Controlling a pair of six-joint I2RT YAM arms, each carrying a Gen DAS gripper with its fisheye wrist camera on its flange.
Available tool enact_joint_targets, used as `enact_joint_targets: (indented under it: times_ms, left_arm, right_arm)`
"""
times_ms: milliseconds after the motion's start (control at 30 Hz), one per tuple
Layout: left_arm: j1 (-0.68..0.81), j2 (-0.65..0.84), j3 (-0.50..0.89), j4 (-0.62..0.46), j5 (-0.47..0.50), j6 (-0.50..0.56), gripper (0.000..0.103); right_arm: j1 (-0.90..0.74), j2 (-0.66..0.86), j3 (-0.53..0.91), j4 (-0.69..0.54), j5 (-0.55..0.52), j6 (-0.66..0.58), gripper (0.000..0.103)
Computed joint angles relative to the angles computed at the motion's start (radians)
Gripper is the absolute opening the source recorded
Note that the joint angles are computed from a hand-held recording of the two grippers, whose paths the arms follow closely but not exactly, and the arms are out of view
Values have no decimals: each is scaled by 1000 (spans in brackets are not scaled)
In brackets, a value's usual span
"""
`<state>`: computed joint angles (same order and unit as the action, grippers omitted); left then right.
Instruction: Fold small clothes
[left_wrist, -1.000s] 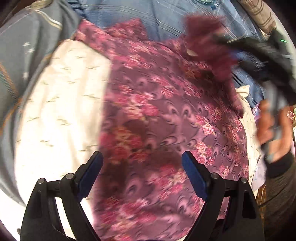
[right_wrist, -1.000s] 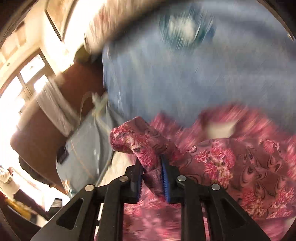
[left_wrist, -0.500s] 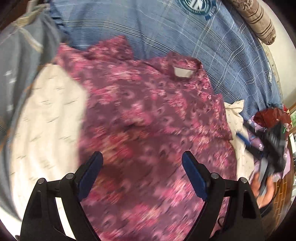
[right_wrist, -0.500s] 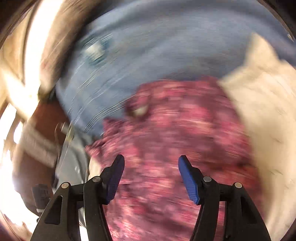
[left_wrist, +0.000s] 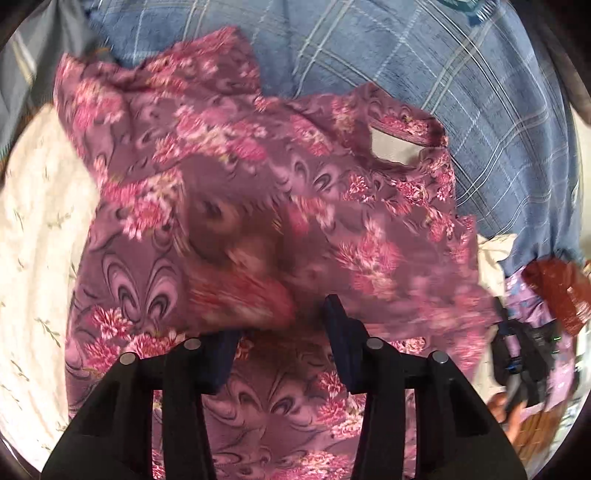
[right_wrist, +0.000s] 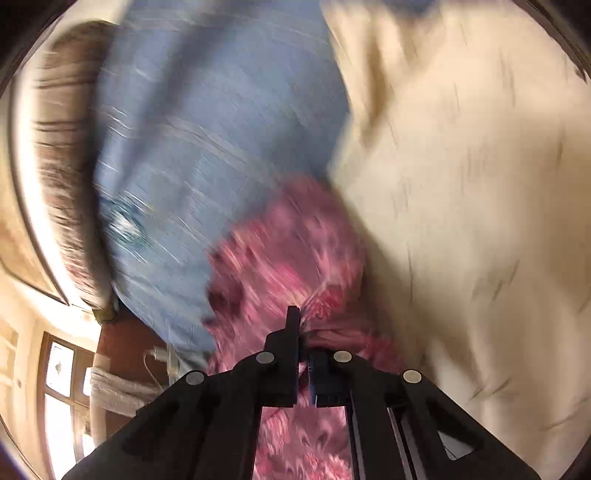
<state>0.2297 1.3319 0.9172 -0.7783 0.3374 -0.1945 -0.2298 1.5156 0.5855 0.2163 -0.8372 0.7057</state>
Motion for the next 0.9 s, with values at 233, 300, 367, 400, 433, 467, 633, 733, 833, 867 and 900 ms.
enact_joint_targets:
  times_ms: [233, 300, 367, 400, 433, 467, 633, 733, 833, 867, 900]
  left_arm:
    - [-94, -65, -89, 30, -124, 4, 42]
    - [-49, -126, -96, -27, -81, 72, 42]
    - [30, -188, -84, -94, -20, 159, 43]
    - [74, -204, -63, -125, 15, 191, 44]
    - [108, -207, -38, -141, 41, 203, 49]
    - [129, -192, -8, -142, 53, 202, 55]
    - [70, -1, 99, -65, -54, 138, 78]
    - [58, 98, 119, -35, -49, 104, 78]
    - [42, 136, 113, 5, -49, 94, 78]
    - [34, 144, 117, 12, -57, 95, 78]
    - [20, 147, 117, 25, -78, 95, 78]
  right_arm:
    - [6, 82, 78, -283, 55, -261, 6]
    - [-11, 1, 78, -371, 52, -309, 10]
    - [-35, -90, 80, -442, 42, -367, 10]
    - [-38, -129, 91, -459, 46, -379, 12]
    - [-49, -153, 101, -469, 42, -396, 15]
    - [-49, -165, 127, -470, 47, -403, 30]
    - [75, 20, 376, -467, 186, -386, 56]
    - [153, 215, 551, -506, 297, -409, 55]
    - [208, 377, 688, -558, 359, -434, 55]
    - [217, 412, 723, -592, 364, -460, 33]
    - [229, 433, 749, -612, 373, -491, 8]
